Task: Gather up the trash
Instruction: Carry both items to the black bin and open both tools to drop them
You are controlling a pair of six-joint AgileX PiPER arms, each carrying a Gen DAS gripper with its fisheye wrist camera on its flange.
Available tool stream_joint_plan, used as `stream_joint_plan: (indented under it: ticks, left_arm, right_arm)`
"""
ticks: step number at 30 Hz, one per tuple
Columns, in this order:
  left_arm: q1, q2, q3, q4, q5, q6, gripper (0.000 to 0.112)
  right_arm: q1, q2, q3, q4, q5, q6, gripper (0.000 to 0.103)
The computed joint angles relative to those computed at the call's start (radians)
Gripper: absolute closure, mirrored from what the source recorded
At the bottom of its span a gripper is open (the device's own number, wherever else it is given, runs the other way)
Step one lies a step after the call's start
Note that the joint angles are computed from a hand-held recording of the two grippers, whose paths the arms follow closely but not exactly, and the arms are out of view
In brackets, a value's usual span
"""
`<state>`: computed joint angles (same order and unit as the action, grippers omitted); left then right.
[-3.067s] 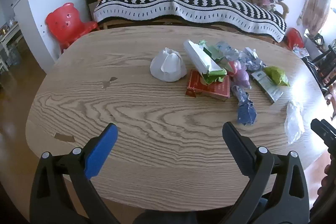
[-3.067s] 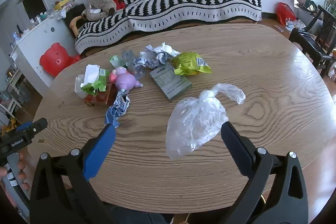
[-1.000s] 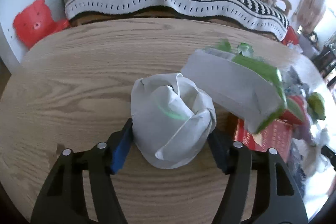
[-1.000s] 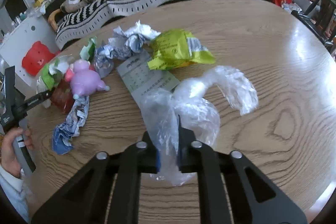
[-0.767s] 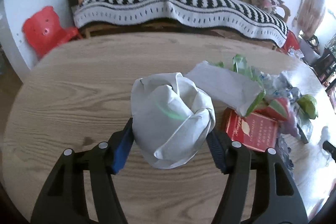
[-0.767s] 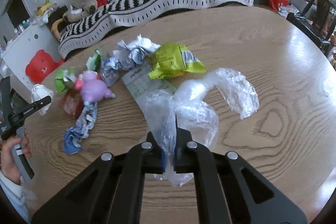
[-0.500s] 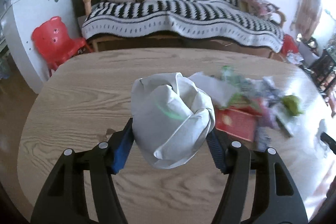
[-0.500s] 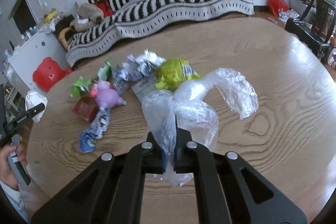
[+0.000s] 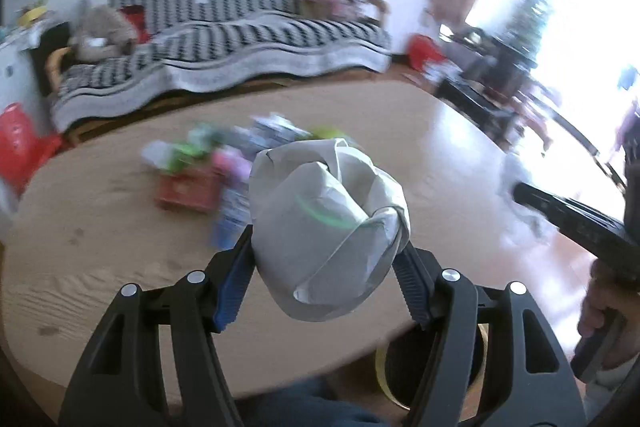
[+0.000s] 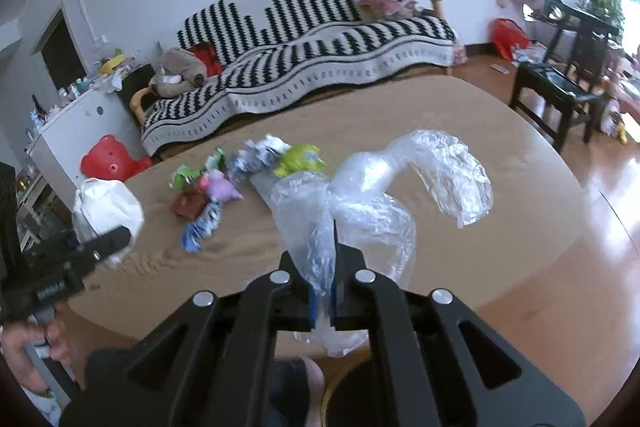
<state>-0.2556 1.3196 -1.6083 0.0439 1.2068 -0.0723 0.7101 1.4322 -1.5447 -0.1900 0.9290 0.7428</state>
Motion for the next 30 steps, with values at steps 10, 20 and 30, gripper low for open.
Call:
stream_joint_plan:
  ticks: [10, 20, 30]
  left_arm:
    - [-0.35, 0.133, 0.301, -0.07, -0.113, -0.113, 0.048]
    - [-0.332, 0.57, 0.179, -0.123, -0.122, 0.054, 0.048]
    - [-0.323, 0.721, 0.085, -0.136, -0.143, 0.076, 0.028]
  right_arm:
    - [-0.131, -0.253, 0.575, 0.271, -0.148, -0.097, 0.098]
    - [-0.258, -0.139, 0.889, 0.673, -0.308, -0.447, 0.098]
    - [-0.261, -0.084, 0.911, 0.725, -0.301, -0.481, 0.086]
